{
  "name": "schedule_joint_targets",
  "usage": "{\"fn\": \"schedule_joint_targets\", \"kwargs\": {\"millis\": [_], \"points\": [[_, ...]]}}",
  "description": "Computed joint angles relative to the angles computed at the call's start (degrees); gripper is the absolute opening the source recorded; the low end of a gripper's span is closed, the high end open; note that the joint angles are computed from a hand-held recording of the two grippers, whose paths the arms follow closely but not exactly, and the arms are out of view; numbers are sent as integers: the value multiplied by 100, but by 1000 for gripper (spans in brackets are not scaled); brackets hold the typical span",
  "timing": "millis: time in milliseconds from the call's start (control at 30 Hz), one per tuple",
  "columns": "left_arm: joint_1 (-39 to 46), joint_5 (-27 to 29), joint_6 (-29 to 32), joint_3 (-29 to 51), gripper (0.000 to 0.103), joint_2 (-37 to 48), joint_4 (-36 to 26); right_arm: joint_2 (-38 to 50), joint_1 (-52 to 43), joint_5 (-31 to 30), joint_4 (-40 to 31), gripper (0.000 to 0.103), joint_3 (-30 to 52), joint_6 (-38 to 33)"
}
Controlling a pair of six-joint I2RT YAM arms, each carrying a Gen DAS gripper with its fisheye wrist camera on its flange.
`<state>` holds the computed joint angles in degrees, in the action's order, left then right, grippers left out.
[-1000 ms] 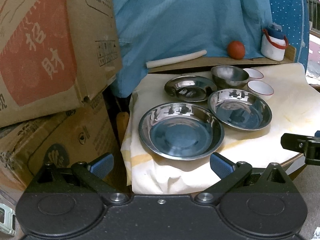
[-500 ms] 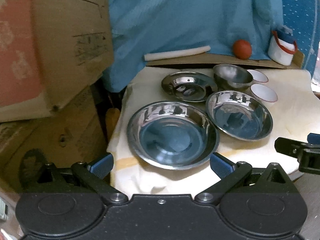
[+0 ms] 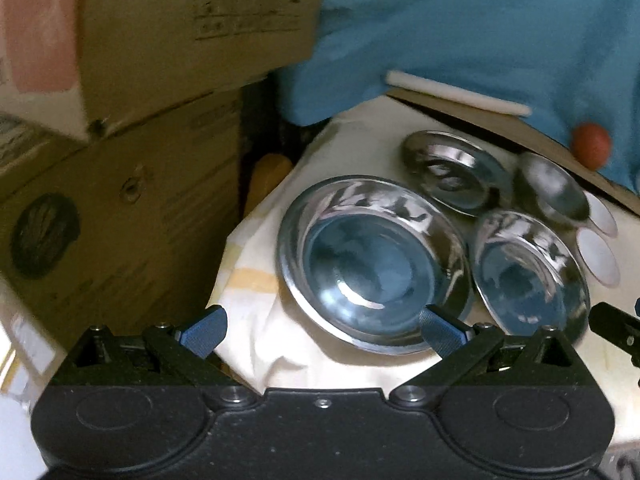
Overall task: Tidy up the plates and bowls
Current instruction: 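Move the left gripper to the rim of a large steel plate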
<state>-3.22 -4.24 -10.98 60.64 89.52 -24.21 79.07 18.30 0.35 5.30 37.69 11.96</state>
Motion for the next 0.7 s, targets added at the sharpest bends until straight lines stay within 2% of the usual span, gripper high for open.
{"fn": "schedule_joint_targets", "kwargs": {"millis": [200,333,500,700], "points": [[4,-42,-449,510,102,371,-469,768,-357,-1012,-159,103,794,-749],[192,320,-442,699,102,664,-547,1469,-383,-1477,-424,103,1547,-919],[464,836,-324,1044,102,1088,-696,2188,-278,-1816,-917,103,2436,-964],[625,1057,-109,1183,100,1365,-622,2932,-87,-2014,-1259,97,3399,-1115]]}}
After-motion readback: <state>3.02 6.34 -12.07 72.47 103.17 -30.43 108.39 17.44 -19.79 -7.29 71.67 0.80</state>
